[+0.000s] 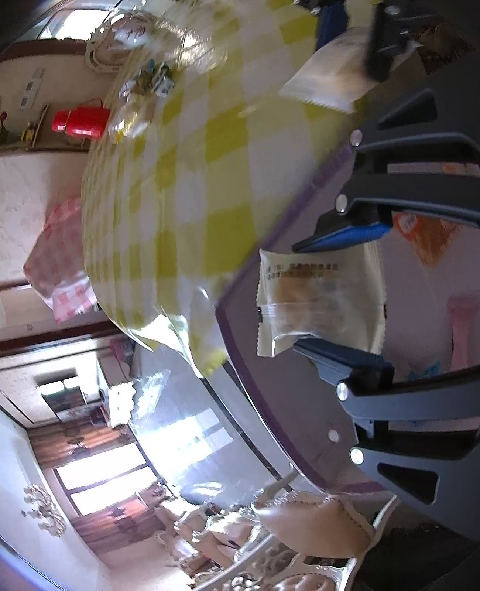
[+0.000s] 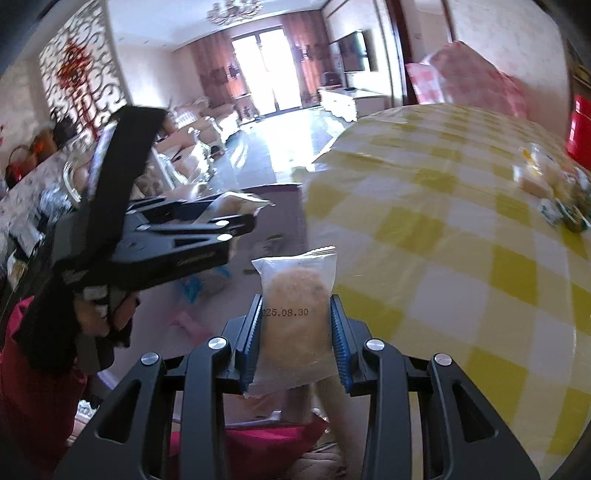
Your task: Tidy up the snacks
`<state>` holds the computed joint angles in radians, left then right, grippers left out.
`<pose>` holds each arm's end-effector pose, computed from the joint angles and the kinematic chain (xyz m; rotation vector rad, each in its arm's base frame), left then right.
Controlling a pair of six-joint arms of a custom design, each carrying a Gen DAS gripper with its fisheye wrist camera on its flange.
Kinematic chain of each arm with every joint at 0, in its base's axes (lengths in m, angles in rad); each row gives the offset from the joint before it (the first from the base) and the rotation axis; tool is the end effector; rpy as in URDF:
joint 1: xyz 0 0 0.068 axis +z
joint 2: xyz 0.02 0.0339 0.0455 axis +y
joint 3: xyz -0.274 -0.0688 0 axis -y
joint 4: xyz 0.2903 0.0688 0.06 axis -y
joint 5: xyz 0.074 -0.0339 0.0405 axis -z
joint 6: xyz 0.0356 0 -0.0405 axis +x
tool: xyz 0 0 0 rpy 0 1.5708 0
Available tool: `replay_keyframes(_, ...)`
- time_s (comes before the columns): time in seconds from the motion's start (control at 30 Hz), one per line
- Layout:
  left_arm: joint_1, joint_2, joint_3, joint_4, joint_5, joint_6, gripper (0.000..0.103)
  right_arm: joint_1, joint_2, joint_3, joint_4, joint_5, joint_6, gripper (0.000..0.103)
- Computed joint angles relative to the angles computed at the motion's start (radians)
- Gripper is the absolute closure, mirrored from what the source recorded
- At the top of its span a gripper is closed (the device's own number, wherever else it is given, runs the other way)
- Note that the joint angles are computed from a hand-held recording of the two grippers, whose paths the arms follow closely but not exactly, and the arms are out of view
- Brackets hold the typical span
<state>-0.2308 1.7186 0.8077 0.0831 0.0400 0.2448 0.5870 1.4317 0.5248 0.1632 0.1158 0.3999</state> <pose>0.3500 -0.0837 0.1112 0.5831 2.3262 -0.0414 0.2426 0.1564 0.1191 -0.1591 2.3314 0.3664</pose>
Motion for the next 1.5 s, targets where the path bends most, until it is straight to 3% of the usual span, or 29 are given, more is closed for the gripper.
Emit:
replay_keyframes(0.3, 0.032, 0.048, 0.022, 0.023, -0.059, 0.01, 0.053, 0.116, 0.129, 0.076, 0.018, -0.005, -0.028, 0.068)
replay_keyframes(0.37, 0.031, 0.05, 0.023, 0.036, -0.083, 0.004, 0.041, 0.126, 0.138, 0.078, 0.038, -0.018, -0.043, 0.065)
replay_keyframes(0.4, 0.029, 0.047, 0.019, 0.046, -0.093, 0.002, 0.028, 0.131, 0.136, 0.074, 0.049, -0.014, -0.042, 0.063)
replay_keyframes(0.43, 0.028, 0.041, 0.013, 0.053, -0.099, 0.002, 0.023, 0.129, 0.128, 0.069, 0.054, -0.016, -0.039, 0.061)
replay_keyframes(0.83, -0.028, 0.025, 0.002, 0.06, -0.152, -0.007, 0.012, 0.041, 0.035, -0.01, 0.087, -0.058, 0.007, 0.054)
replay_keyframes(1.03, -0.126, 0.029, 0.032, 0.019, -0.213, -0.014, 0.007, -0.038, -0.056, -0.082, 0.097, -0.082, 0.012, 0.044)
replay_keyframes(1.27, -0.263, 0.172, 0.32, -0.2, -0.128, -0.176, 0.004, -0.245, -0.221, -0.196, 0.056, -0.133, 0.024, 0.033)
replay_keyframes(1.5, -0.418, 0.431, 0.677, -0.253, -0.071, -0.393, 0.003, -0.584, -0.364, -0.261, -0.066, -0.269, -0.073, 0.024)
